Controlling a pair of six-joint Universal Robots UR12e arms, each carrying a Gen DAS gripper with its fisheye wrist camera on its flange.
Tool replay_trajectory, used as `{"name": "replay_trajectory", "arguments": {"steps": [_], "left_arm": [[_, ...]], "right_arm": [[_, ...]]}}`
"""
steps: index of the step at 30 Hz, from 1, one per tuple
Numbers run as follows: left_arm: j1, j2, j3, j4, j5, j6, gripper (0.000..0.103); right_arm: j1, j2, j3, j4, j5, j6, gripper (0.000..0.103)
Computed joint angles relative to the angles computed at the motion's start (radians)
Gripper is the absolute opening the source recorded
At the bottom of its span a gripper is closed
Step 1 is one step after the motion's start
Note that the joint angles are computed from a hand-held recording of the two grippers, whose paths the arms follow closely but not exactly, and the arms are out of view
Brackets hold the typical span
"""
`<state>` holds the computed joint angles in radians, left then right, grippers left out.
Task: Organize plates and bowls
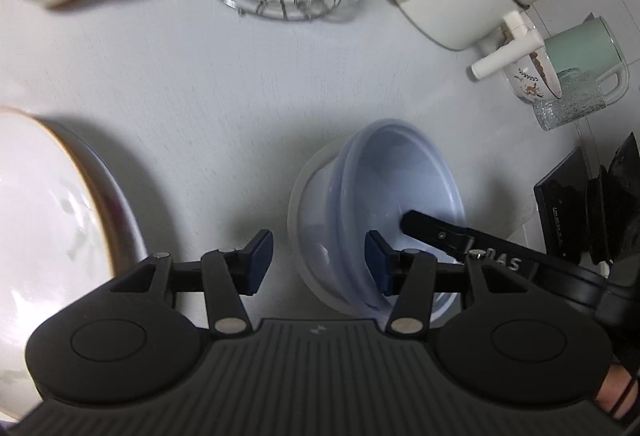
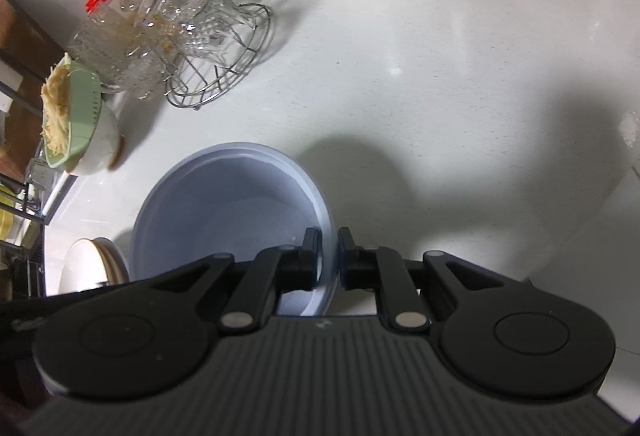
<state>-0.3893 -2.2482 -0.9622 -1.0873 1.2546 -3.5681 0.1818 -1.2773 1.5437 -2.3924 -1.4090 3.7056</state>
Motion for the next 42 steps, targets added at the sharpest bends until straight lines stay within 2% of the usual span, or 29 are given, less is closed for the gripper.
{"name": "replay_trajectory", "arguments": {"steps": [5,11,20,33,42], "left_arm": [[0.007,-0.005,-0.024,0.036,-0.055,-0.054,0.048],[0.013,-0.004,-0.039,0.065,-0.073,-0.076,0.047],[0.01,0.006,-0.034,0.045,-0.052,-0.061,0.046],[0.015,0.091,-0.125,0.119,-0.049,-0.07,0.046],[0.02,0.163,-0.206,0.171,0.0,-0.077,0.046]], "right_arm": [[-0.01,-0.003,0.012,-0.016,0.03,-0.018,0.013],[-0.011,-0.003,0.023,-0.048,0.036,-0.019,0.014],[-0.018,-0.013,0.047,-0.086,0.07,0.011,0.015],[0.001,-0.066,0.076,-0.134,0.061,0.013,0.016],[0.027,-0.082,0.069,-0.137,0.058,-0.014,0.016]]}}
